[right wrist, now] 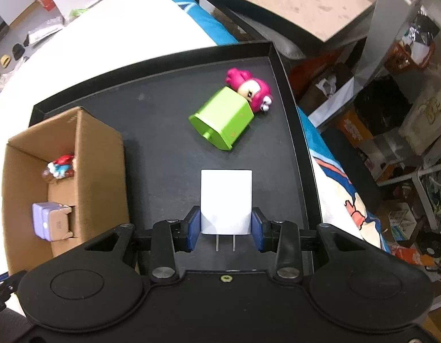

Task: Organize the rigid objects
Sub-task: 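Lift the white plug block and carry it over the box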

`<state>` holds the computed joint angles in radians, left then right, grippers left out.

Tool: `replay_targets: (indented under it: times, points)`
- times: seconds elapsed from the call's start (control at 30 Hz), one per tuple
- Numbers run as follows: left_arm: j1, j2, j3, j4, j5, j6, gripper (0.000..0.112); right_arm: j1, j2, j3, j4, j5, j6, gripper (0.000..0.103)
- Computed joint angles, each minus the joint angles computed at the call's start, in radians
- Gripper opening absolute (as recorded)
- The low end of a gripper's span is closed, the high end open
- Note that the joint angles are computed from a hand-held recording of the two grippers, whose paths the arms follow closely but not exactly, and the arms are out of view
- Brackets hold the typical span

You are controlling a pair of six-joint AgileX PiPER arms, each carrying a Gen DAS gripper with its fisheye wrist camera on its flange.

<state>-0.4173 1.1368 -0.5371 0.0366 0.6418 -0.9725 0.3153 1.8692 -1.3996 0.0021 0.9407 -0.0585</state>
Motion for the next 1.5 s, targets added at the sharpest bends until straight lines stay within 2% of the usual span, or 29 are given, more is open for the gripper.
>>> replay_targets:
  times: [0.77, 0.87, 1.5]
  points:
    - [0.007, -0.038, 0.023, -0.017, -0.011, 0.007, 0.014, 0.101, -0.119, -0.112, 0.026, 0.097, -0.079, 0.036]
    - [0.02, -0.049, 0.033, -0.035, -0.018, 0.028, 0.014, 0.112, -0.113, -0.144, 0.066, 0.13, -0.084, 0.036]
    - [0.056, -0.068, 0.055, -0.093, -0.044, 0.098, 0.015, 0.304, -0.042, -0.231, 0.047, 0.151, -0.008, 0.036]
